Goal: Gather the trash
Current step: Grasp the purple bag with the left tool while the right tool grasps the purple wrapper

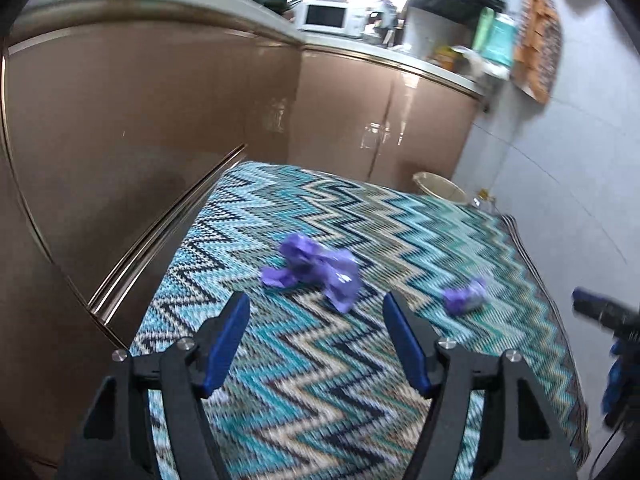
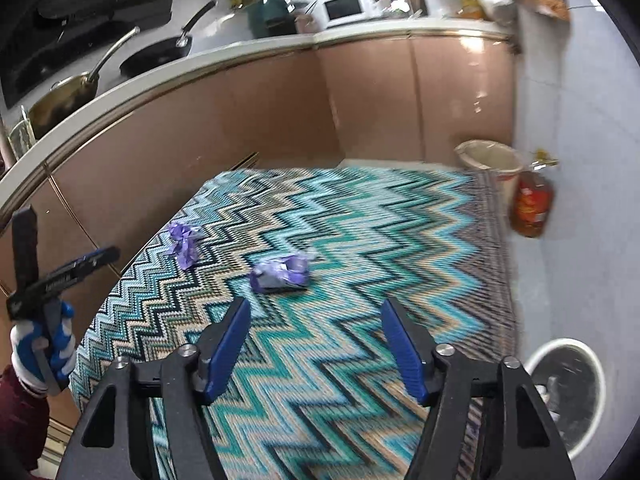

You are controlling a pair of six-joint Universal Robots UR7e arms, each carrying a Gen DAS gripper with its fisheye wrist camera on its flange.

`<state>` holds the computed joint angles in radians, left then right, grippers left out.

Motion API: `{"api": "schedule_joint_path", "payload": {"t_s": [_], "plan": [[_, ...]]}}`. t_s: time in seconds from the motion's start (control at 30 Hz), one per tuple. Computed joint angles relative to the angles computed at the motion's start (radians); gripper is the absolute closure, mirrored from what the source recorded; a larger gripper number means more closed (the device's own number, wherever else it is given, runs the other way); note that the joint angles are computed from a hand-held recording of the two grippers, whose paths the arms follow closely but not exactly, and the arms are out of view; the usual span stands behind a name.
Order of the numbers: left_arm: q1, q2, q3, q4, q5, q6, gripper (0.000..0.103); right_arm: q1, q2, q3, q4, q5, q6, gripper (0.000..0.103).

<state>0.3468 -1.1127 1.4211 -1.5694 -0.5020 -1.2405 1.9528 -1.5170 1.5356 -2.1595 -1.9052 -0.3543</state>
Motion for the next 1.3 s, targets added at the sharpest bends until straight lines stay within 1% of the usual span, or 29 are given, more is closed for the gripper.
{"api": "schedule_joint_path", "payload": {"t_s": [0.07, 0.2, 0.23, 0.3, 0.5, 0.57, 0.73, 0.77, 0.8, 0.87, 0.9, 0.93, 1.03, 1.1, 1.17, 1.3], "plan": [[0.030, 0.006, -0.009, -0.017, -0.003, 0.014, 0.035, -0.008, 0.039, -0.012, -0.001, 0.013, 0.010, 0.030], [0.093, 0.040, -0.027, -0.129, -0.039, 0.125, 0.035, -0.025, 0.088, -0.025, -0.008, 0.037, 0.016, 0.021], [0.101, 0.048, -0.035, -0.139, -0.045, 0.139, 0.035, -0.029, 0.105, -0.031, -0.008, 0.042, 0.016, 0.018], [0.126, 0.068, -0.049, -0.186, -0.063, 0.186, 0.035, -0.034, 0.127, -0.034, -0.012, 0.052, 0.020, 0.015], [0.175, 0.106, -0.078, -0.244, -0.099, 0.222, 0.035, -0.041, 0.174, -0.051, -0.018, 0.068, 0.024, 0.015], [0.183, 0.109, -0.074, -0.265, -0.105, 0.230, 0.035, -0.039, 0.182, -0.052, -0.018, 0.070, 0.020, 0.015], [0.191, 0.116, -0.071, -0.270, -0.105, 0.234, 0.036, -0.037, 0.198, -0.047, -0.028, 0.069, 0.013, 0.015], [0.193, 0.119, -0.075, -0.259, -0.104, 0.231, 0.039, -0.035, 0.200, -0.047, -0.029, 0.063, 0.010, 0.015], [0.195, 0.124, -0.081, -0.245, -0.106, 0.227, 0.046, -0.032, 0.203, -0.044, -0.035, 0.053, 0.007, 0.015], [0.201, 0.131, -0.093, -0.217, -0.115, 0.217, 0.054, -0.030, 0.206, -0.043, -0.039, 0.054, 0.004, 0.019], [0.202, 0.134, -0.097, -0.206, -0.118, 0.212, 0.060, -0.028, 0.209, -0.043, -0.041, 0.044, 0.001, 0.027], [0.204, 0.136, -0.099, -0.197, -0.118, 0.209, 0.062, -0.025, 0.213, -0.042, -0.042, 0.034, -0.003, 0.036], [0.201, 0.136, -0.095, -0.193, -0.109, 0.209, 0.066, -0.025, 0.218, -0.039, -0.038, 0.019, -0.015, 0.050], [0.196, 0.137, -0.097, -0.183, -0.098, 0.210, 0.072, -0.023, 0.213, -0.027, -0.055, 0.012, -0.034, 0.051], [0.188, 0.136, -0.100, -0.173, -0.090, 0.209, 0.073, -0.020, 0.207, -0.021, -0.065, 0.011, -0.038, 0.052], [0.164, 0.127, -0.099, -0.175, -0.072, 0.213, 0.074, -0.017, 0.181, -0.011, -0.070, 0.037, -0.033, 0.052]]}}
